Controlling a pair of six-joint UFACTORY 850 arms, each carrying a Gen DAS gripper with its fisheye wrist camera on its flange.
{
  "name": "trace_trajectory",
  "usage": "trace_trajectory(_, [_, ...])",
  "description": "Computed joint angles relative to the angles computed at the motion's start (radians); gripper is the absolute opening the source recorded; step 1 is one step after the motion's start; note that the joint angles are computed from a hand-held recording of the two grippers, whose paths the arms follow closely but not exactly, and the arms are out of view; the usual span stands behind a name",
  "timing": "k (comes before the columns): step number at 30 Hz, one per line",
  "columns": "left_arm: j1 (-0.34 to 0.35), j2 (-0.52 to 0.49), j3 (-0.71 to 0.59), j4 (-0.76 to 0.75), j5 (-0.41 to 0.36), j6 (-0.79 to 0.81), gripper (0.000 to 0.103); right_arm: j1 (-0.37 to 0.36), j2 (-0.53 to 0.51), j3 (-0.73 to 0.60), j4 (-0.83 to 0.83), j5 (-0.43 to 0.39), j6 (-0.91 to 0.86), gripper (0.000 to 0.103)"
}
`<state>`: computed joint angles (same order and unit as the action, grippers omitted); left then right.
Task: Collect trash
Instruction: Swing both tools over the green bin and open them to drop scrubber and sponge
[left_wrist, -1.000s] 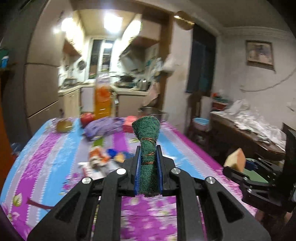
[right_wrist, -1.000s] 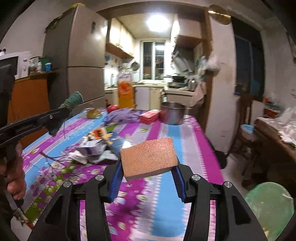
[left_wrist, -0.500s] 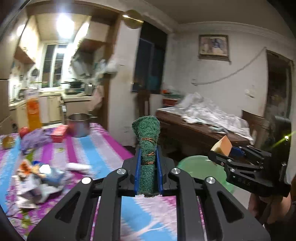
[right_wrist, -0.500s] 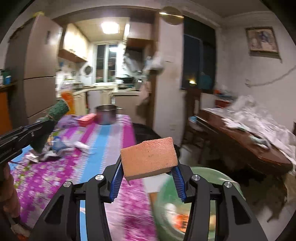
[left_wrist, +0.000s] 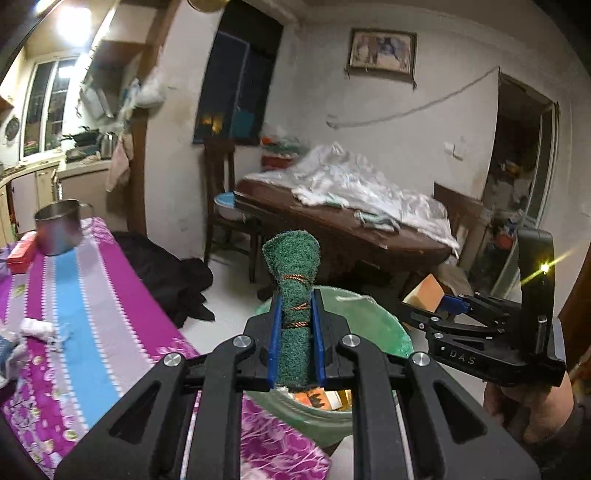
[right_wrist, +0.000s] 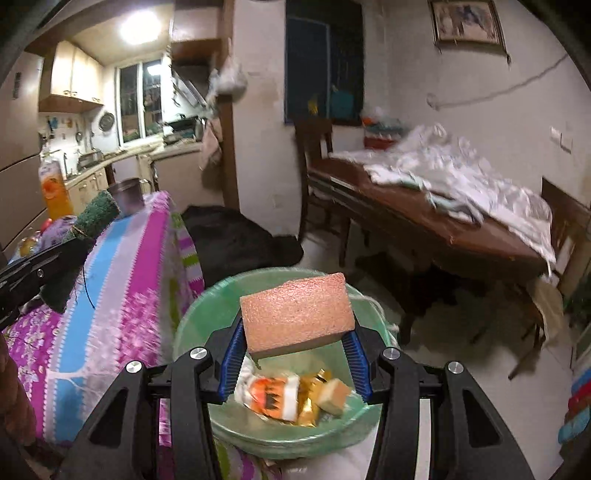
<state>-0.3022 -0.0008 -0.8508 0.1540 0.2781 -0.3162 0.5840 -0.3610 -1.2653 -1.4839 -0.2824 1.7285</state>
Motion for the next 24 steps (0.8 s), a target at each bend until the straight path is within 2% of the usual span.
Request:
trace_trajectory(3, [-0.009,-0.048,-0.043,0.092,-0.034,-0.089,0.013,-0.027,-0.035,-0.026,0.162,0.037,-0.149,0.05])
trace_trajectory(5, [-0.01,-0.083,-0.075,0.238,-0.058,-0.238,0.013,-0.043,-0.055,-0.043,0.292,0.06,-0.275,0.05])
trace_trajectory(9, [-0.007,-0.136,-0.116,0.424,-0.086,-0.434,0.013,-0.052,-0.09,-0.085,0.468,0.057,-0.45,0.05])
trace_trajectory(15, [-0.013,-0.169,-0.133,0.447,-0.107,-0.46,0.013,-0.066,-0.128,-0.113,0.61,0.072,-0.593,0.05])
trace_trajectory(24, [-0.017,-0.185,-0.145,0.457,-0.124,-0.474,0.013,-0.065,-0.143,-0.126,0.624,0.07,-0.607,0.05])
